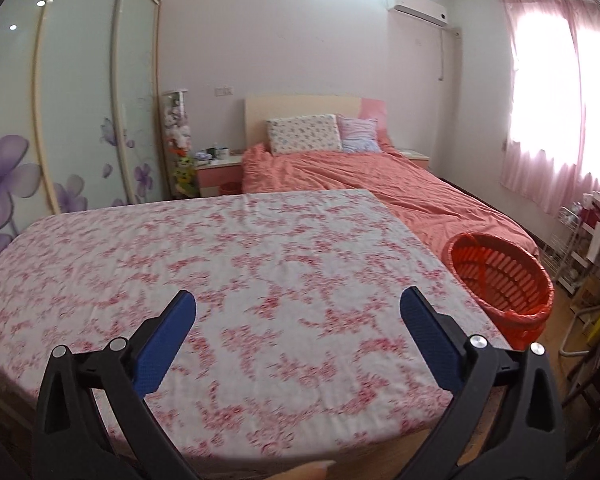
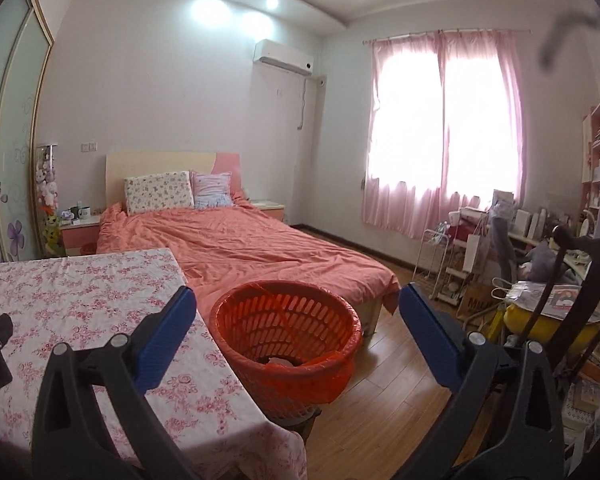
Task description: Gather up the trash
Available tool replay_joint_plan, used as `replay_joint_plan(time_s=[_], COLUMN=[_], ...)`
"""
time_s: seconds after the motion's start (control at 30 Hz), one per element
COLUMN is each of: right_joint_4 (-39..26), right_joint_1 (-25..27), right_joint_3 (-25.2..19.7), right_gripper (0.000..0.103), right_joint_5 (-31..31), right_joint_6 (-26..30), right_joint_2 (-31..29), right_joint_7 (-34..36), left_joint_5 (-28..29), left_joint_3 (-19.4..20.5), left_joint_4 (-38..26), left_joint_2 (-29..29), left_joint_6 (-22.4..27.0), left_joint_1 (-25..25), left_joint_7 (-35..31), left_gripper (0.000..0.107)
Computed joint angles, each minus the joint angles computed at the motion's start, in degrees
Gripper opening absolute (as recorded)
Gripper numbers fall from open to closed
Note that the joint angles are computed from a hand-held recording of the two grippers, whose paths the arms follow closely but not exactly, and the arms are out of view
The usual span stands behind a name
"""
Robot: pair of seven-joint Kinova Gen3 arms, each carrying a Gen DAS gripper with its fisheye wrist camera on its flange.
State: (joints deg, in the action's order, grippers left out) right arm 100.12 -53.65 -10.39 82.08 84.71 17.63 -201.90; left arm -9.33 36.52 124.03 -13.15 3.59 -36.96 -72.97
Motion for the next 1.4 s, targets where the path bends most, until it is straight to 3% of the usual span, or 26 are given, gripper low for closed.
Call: replay_joint_plan(time_s=[0.13,0.37,0.53,0.9,1.13,1.4], right_joint_4=[-1.2,-3.6,-4.5,-5.4,-6.2,-5.7], right_joint_1=[-1.1,0.2,0.9,0.4,-0.1,0.6], right_joint_3=[-0.9,-1.0,-0.1,0.6,0.8,0.4], right_gripper=[0.099,0.099,0.099,0.099,0.099,0.099], right_joint_5=[-3.2,-10.4,-15.0,-16.6,-16.8,-17.5], right_joint_6=[0.4,-5.6,-8.6,-7.5,-5.0,-7.0], right_joint_2=[0.1,-0.2,-0.4,-1.0,-0.7,-1.1], right_joint_7=[0.4,5.0,6.9,7.9,8.0,8.7], left_joint_5=[1.0,1.9,0.6,-4.9,-10.9,-13.6], left_joint_3=[3.2,-3.9,-4.8,-9.4,-6.2,-9.7], left_joint_4=[2.1,3.0,3.0,1.2,0.6,0.2], left_joint_2=[-2.9,-2.8,-3.2,-2.3,-3.0,-2.1], left_joint_6=[-0.3,1.7,3.3,7.8,9.5,10.7], left_joint_1=[-4.6,2.1,3.2,9.9,7.8,12.6], left_joint_7=[0.2,-0.5,0.9,6.4,13.2,15.7], left_gripper=[0.101,0.101,0.101,0.101,0.101,0.101])
